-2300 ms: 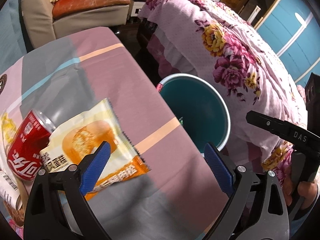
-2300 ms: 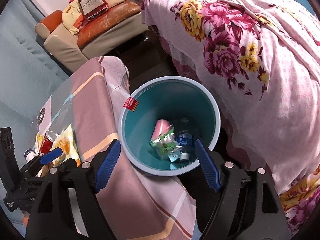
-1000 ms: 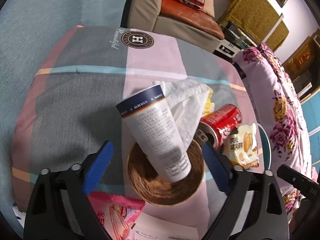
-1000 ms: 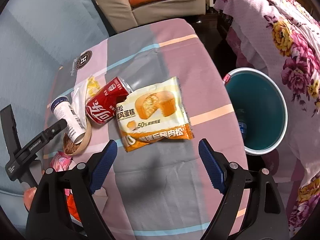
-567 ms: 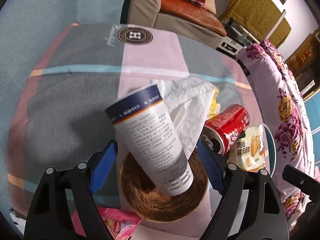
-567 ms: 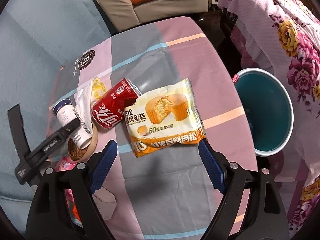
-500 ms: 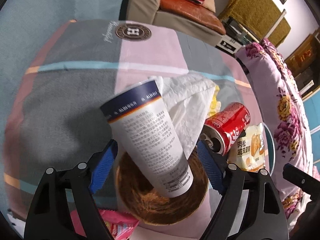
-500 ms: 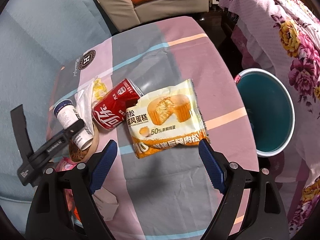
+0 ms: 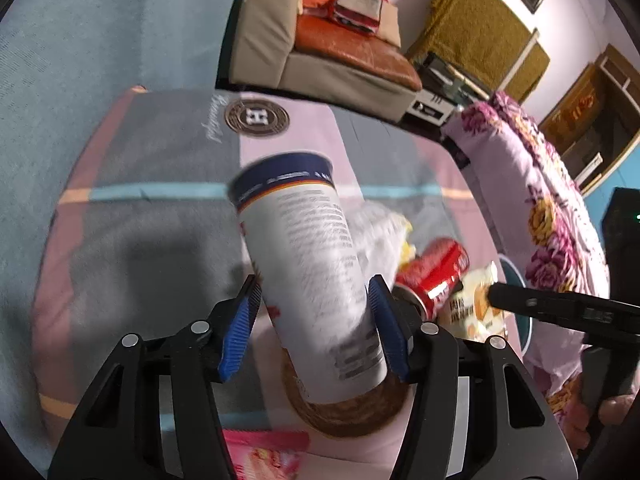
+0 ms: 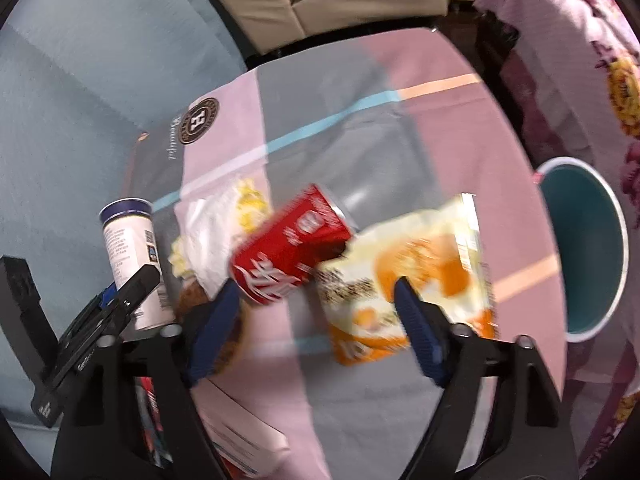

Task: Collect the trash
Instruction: 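Grasp the white yogurt bottle with the left gripper while the right grasps the red can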

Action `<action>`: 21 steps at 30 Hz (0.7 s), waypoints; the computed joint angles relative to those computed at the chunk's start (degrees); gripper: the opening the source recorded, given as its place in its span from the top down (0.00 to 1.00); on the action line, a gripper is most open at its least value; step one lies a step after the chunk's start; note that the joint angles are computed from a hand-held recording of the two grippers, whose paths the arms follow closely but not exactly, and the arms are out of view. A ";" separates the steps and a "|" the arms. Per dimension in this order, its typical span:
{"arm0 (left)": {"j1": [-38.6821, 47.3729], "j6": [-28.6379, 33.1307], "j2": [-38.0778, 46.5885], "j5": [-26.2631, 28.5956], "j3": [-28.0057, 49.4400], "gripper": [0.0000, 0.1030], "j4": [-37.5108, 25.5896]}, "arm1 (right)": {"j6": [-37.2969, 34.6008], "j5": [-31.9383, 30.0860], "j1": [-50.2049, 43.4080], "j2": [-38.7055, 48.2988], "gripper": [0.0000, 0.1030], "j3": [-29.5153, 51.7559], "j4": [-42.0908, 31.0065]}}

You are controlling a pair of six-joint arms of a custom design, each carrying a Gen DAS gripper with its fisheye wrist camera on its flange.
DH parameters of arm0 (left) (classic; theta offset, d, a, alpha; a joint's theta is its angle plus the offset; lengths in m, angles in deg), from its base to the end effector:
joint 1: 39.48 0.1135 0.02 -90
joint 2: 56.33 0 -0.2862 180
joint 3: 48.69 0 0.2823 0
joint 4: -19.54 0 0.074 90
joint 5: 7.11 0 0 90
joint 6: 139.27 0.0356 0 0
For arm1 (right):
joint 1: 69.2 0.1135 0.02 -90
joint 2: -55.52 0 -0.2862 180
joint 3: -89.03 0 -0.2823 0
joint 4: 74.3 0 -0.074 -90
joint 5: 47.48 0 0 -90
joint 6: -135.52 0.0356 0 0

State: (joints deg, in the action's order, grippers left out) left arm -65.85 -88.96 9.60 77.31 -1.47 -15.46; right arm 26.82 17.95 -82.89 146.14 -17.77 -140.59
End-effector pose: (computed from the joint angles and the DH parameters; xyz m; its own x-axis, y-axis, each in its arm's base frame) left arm 0.2125 -0.1015 0.1961 -0.8051 -0.3103 -0.5055 -0.1607 0.9345 -0.3177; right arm 0.2990 -0.0576 0.2094 -0.9696 -0.0639 -0.2363 -0.1477 0.9226 0.3564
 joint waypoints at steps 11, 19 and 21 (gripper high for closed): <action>6.03 5.45 4.15 3.67 -0.58 0.52 2.33 | 8.28 -1.57 6.04 11.37 0.38 4.64 2.02; 9.58 8.53 6.09 5.05 -2.53 0.34 2.19 | 9.22 -2.77 7.83 14.52 0.30 5.01 4.59; 10.01 8.99 7.35 5.41 -2.96 0.34 2.30 | 9.27 -2.66 7.96 15.64 0.32 4.96 5.23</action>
State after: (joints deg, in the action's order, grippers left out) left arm -55.84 -79.97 16.95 82.71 -4.43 -13.16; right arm 36.10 15.29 -74.93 161.78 -12.81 -135.36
